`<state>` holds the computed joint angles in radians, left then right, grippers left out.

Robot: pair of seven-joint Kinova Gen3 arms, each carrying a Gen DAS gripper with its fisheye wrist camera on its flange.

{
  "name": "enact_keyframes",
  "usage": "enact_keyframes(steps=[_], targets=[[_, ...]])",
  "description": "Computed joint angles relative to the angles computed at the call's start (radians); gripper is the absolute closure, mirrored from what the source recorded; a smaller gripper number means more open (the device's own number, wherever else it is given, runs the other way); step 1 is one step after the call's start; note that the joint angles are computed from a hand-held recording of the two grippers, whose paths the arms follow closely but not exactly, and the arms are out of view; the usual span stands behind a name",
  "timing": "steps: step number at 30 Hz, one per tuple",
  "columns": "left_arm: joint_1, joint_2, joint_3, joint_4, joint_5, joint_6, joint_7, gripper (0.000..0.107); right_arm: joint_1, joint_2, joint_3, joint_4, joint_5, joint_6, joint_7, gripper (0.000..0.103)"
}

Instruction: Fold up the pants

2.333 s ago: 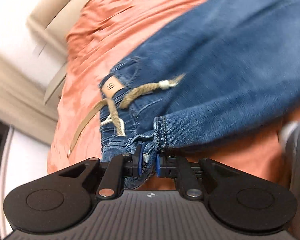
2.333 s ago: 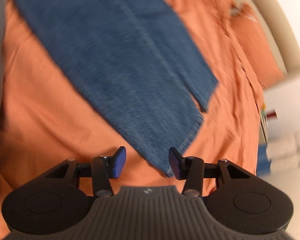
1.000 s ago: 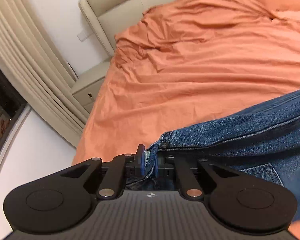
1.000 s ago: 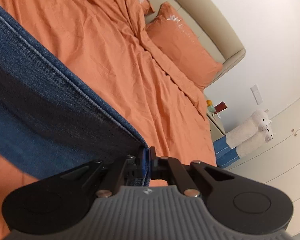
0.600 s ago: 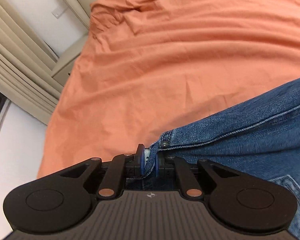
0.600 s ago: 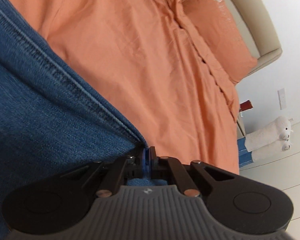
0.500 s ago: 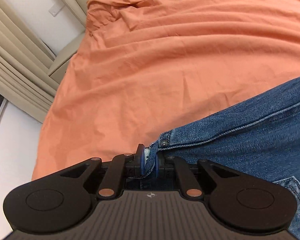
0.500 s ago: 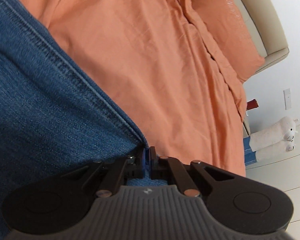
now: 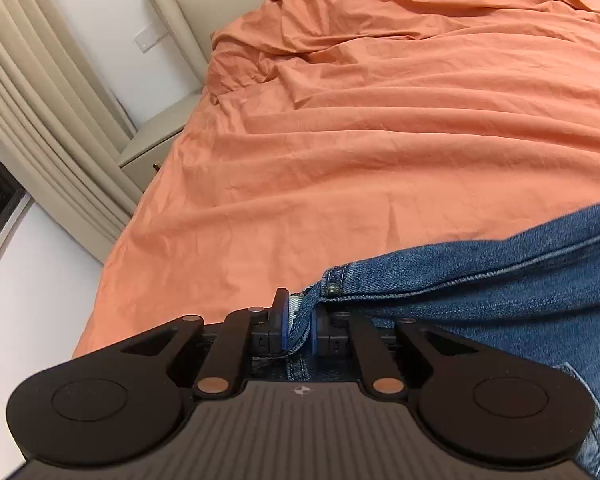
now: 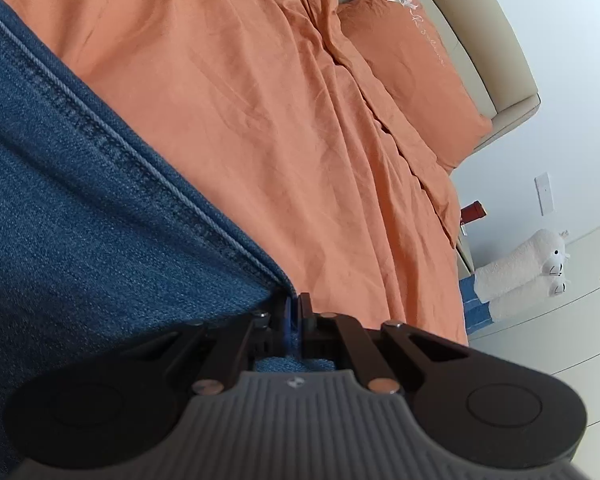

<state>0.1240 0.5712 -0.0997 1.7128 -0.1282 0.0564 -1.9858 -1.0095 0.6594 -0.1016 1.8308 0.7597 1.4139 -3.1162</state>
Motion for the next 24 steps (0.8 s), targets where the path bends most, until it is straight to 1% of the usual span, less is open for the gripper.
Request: enact_keyframes(steps=[2,3,4,5,6,7,8,9,10,11,12,14,16,17,18,19,20,21,23,24], targets=[[0.034,0.018,-0.032,-0.018,0.003,0.013,0.011,0.095,0.013,0.015,0.003,-0.008,-0.006,-0.015,-0.001,0.103],[0.036,0.026,-0.034,-0.025,-0.002,0.015,0.009,0.092,0.021,0.022,0.006,-0.009,-0.008,-0.027,-0.002,0.103],[0.046,0.035,-0.049,-0.031,-0.008,0.017,0.007,0.085,0.027,0.028,0.008,-0.009,-0.011,-0.038,-0.002,0.103],[0.048,0.039,-0.054,-0.032,-0.016,0.014,0.003,0.084,0.027,0.034,0.011,-0.011,-0.012,-0.044,-0.006,0.103],[0.045,0.038,-0.051,-0.029,-0.017,0.014,-0.013,0.080,0.026,0.038,0.015,-0.012,-0.012,-0.050,-0.011,0.103],[0.058,0.036,-0.067,-0.022,-0.034,0.005,-0.014,0.070,0.027,0.036,0.016,-0.010,-0.012,-0.061,-0.015,0.103],[0.060,0.031,-0.069,-0.015,-0.050,-0.003,-0.020,0.065,0.024,0.036,0.018,-0.010,-0.013,-0.063,-0.019,0.100],[0.047,0.025,-0.053,-0.015,-0.050,0.004,-0.038,0.056,0.017,0.035,0.021,-0.014,-0.014,-0.054,-0.024,0.090],[0.019,0.017,-0.018,-0.022,-0.054,0.028,-0.053,0.035,0.010,0.031,0.025,-0.022,-0.019,-0.041,-0.033,0.080],[-0.018,0.007,0.025,-0.023,-0.061,0.043,-0.067,0.021,0.000,0.023,0.027,-0.029,-0.022,-0.028,-0.048,0.063],[-0.058,-0.005,0.072,-0.017,-0.052,0.044,-0.096,0.009,-0.009,0.007,0.028,-0.033,-0.022,-0.019,-0.066,0.057],[-0.133,-0.032,0.154,-0.001,-0.047,0.037,-0.122,0.010,-0.025,-0.024,0.025,-0.050,-0.022,-0.006,-0.108,0.055],[-0.222,-0.061,0.247,0.010,0.018,0.051,-0.178,0.010,-0.045,-0.073,0.012,-0.058,0.000,-0.040,-0.172,0.057],[-0.266,-0.075,0.293,0.011,0.059,0.078,-0.205,0.012,-0.055,-0.096,0.004,-0.060,0.019,-0.067,-0.205,0.058],[-0.312,-0.087,0.339,0.013,0.100,0.105,-0.238,0.015,-0.064,-0.111,-0.003,-0.070,0.040,-0.098,-0.236,0.058],[-0.358,-0.099,0.384,0.021,0.134,0.126,-0.269,0.018,-0.084,-0.121,0.007,-0.077,0.058,-0.138,-0.273,0.060],[-0.404,-0.109,0.428,0.032,0.153,0.145,-0.290,0.019,-0.087,-0.129,-0.002,-0.084,0.084,-0.179,-0.314,0.066],[-0.451,-0.117,0.471,0.047,0.165,0.156,-0.310,0.020,-0.075,-0.132,-0.027,-0.098,0.118,-0.220,-0.354,0.071],[-0.520,-0.131,0.526,0.086,0.151,0.159,-0.324,0.023,-0.042,-0.121,-0.079,-0.126,0.191,-0.301,-0.436,0.073],[-0.551,-0.137,0.546,0.109,0.157,0.147,-0.348,0.024,-0.029,-0.104,-0.097,-0.148,0.231,-0.342,-0.476,0.073]])
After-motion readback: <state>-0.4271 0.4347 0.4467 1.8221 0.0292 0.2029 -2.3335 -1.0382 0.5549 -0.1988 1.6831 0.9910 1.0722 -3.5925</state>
